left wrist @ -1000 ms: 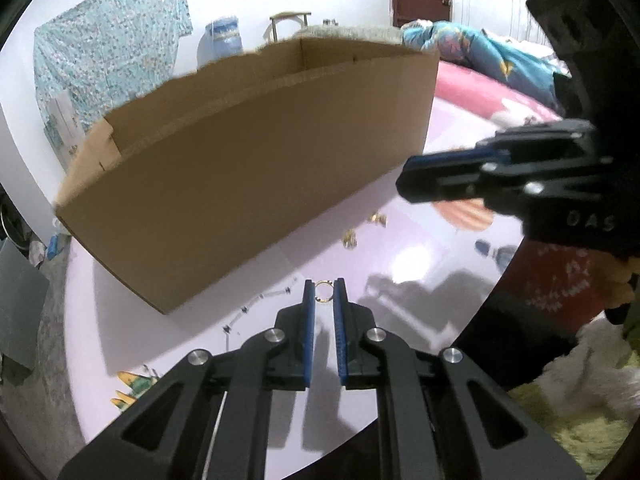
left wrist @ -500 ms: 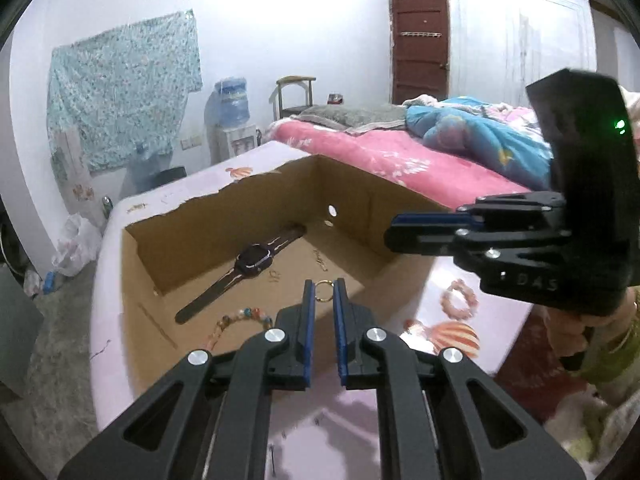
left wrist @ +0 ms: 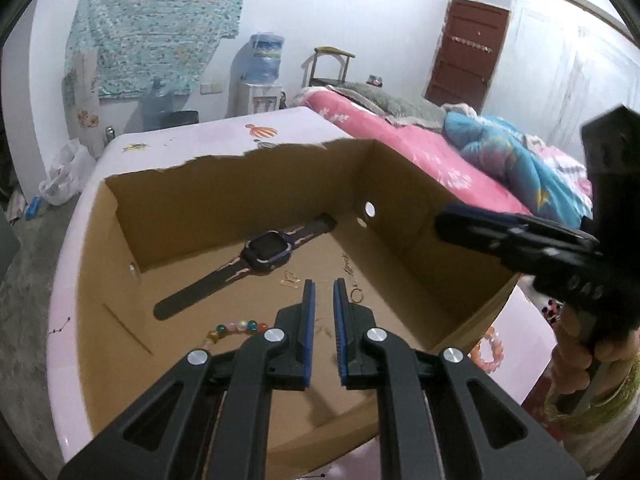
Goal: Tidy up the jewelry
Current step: 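Open the left gripper to drop the ring into the box, then withdraw both grippers from the box back over the table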
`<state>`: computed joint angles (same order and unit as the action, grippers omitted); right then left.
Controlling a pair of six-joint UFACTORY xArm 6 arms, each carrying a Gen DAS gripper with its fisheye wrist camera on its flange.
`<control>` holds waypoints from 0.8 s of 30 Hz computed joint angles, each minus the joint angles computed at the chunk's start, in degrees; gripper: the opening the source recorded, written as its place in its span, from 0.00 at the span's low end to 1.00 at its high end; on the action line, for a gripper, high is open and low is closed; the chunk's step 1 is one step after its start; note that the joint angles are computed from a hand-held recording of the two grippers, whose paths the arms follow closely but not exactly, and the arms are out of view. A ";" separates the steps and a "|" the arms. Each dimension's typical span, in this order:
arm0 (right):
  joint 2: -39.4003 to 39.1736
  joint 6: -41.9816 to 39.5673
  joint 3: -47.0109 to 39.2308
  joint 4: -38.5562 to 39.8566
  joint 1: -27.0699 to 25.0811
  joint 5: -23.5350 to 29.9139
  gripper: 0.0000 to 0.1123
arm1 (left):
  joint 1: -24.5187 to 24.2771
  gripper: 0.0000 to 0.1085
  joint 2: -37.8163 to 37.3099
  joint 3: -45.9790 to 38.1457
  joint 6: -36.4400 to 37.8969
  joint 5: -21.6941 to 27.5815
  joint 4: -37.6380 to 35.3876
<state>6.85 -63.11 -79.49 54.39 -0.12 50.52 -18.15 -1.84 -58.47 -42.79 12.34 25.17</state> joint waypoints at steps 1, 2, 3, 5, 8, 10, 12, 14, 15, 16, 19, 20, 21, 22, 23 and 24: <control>-0.66 -0.35 0.47 0.70 -0.50 -0.30 0.27 | 0.30 0.08 -0.73 0.71 -0.42 -0.30 0.16; -0.98 -0.42 0.60 1.07 -0.83 -0.39 0.27 | 0.46 0.08 -1.17 1.14 -0.69 -0.54 0.32; -1.51 -0.54 0.96 1.50 -1.25 -0.49 0.28 | 0.67 0.08 -2.11 1.99 -1.51 -0.81 1.00; -2.79 -0.63 1.99 2.41 -2.30 -0.56 0.30 | 0.89 0.08 -3.79 3.51 -2.98 -1.15 2.38; -3.77 -0.62 2.88 2.81 -3.28 -0.24 0.33 | 0.81 0.11 -6.70 6.08 -5.60 -1.13 4.65; -4.73 -0.55 3.93 2.70 -3.77 0.25 0.37 | 0.53 0.17 -8.29 7.52 -6.91 -0.93 6.10; -6.09 -0.75 5.43 2.45 -4.13 0.62 0.41 | -0.09 0.19 -10.18 9.14 -8.32 -0.36 7.61; -7.72 -1.26 7.24 2.12 -4.30 1.16 0.45 | -0.94 0.25 -12.31 11.02 -9.12 -0.08 8.69; -8.87 -1.83 8.50 1.94 -4.42 1.53 0.49 | -1.39 0.32 -13.33 11.82 -9.88 0.28 9.86; -9.79 -2.41 9.55 1.83 -4.46 1.74 0.52 | -1.73 0.38 -13.95 12.25 -10.68 0.62 11.02; -12.07 -3.72 12.41 0.00 -4.03 2.16 0.63 | -3.66 0.53 -16.74 14.08 -14.58 3.04 17.00; -12.89 -4.08 13.59 -0.97 -3.76 1.84 0.65 | -4.41 0.59 -17.59 14.36 -15.90 4.32 19.26; -13.61 -4.18 14.67 -1.95 -3.46 1.47 0.68 | -5.73 0.71 -18.27 14.79 -15.36 6.37 19.12; -14.38 -3.80 15.96 -3.45 -3.05 0.96 0.69 | -6.34 0.73 -18.65 15.12 -14.29 7.27 17.93; -14.88 -3.39 16.83 -4.52 -2.85 0.80 0.69 | -6.98 0.73 -19.17 15.58 -14.22 8.20 17.70; -15.28 -2.97 17.56 -5.31 -2.75 0.77 0.69 | -7.67 0.74 -19.85 16.32 -14.60 8.90 17.84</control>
